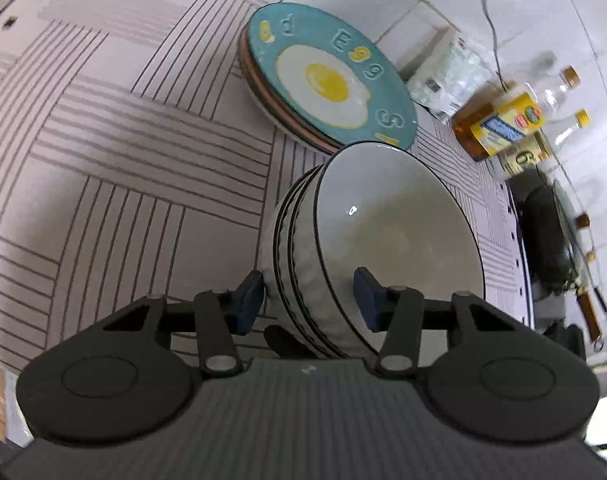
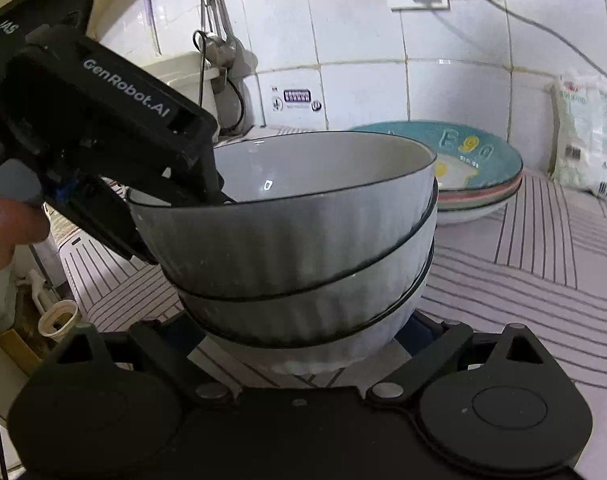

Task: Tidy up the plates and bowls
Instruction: 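Lift the bowl stack with both grippers and carry it over the egg plate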

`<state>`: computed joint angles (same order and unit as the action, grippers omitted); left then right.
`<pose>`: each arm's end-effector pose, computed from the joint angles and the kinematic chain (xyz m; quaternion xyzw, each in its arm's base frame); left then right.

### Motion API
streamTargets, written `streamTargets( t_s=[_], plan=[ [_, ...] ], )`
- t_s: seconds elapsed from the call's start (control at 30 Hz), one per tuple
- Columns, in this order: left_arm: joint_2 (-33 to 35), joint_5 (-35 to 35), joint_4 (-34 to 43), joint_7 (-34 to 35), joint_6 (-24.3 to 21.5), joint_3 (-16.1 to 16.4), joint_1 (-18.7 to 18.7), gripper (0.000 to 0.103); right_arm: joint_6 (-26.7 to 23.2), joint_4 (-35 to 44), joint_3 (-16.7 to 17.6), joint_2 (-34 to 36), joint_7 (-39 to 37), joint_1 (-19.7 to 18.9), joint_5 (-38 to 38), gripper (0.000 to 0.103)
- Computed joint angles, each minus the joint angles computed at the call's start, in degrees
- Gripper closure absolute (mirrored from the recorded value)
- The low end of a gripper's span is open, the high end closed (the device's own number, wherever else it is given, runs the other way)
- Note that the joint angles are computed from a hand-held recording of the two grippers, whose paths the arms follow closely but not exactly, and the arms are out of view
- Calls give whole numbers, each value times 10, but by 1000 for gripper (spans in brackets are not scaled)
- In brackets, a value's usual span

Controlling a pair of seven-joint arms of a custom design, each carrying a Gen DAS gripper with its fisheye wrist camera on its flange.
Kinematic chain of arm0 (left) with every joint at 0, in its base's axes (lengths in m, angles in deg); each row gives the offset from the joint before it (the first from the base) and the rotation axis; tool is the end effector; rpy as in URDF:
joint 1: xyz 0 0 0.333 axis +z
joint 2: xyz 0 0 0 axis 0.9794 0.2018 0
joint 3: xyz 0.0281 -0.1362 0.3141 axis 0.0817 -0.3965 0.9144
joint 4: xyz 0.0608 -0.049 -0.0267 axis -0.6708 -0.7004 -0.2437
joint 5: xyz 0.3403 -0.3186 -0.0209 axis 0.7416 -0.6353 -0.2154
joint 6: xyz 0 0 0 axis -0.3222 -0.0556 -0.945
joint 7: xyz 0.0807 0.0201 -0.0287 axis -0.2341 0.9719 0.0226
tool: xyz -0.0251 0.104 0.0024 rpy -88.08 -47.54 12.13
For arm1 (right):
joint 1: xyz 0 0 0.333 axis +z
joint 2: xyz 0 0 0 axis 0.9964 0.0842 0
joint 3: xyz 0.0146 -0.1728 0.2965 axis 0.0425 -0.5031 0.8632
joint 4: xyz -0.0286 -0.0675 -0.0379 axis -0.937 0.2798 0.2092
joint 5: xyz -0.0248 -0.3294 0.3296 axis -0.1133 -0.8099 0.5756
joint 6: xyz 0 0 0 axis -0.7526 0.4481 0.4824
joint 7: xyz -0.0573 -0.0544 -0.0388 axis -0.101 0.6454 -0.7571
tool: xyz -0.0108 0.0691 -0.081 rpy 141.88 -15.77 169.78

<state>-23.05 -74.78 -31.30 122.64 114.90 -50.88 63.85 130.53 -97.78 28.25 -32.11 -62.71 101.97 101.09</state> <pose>0.5945 -0.3126 0.5182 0.7542 -0.5708 0.3243 0.0112 0.5910 0.2000 0.4369 -0.8034 0.3475 -0.0812 0.4766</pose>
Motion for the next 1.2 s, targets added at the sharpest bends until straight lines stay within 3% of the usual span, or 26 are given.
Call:
streamTargets(
  t_s=[0.3, 0.47, 0.73, 0.87, 1.2],
  plan=[
    [-2, 36, 46, 54, -33, 0, -2, 55, 8, 8, -3, -14, 18, 1, 1, 5],
    [6, 57, 81, 44, -48, 1, -1, 55, 0, 28, -10, -19, 14, -3, -11, 5],
    [71, 57, 205, 45, -158, -3, 16, 55, -18, 81, -11, 9, 29, -14, -47, 5],
    [81, 82, 211, 21, -128, -5, 20, 55, -22, 125, -5, 41, 42, -18, -72, 5],
    [158, 131, 306, -43, -168, -5, 30, 55, -77, 244, 15, 137, 77, -47, -132, 5]
  ],
)
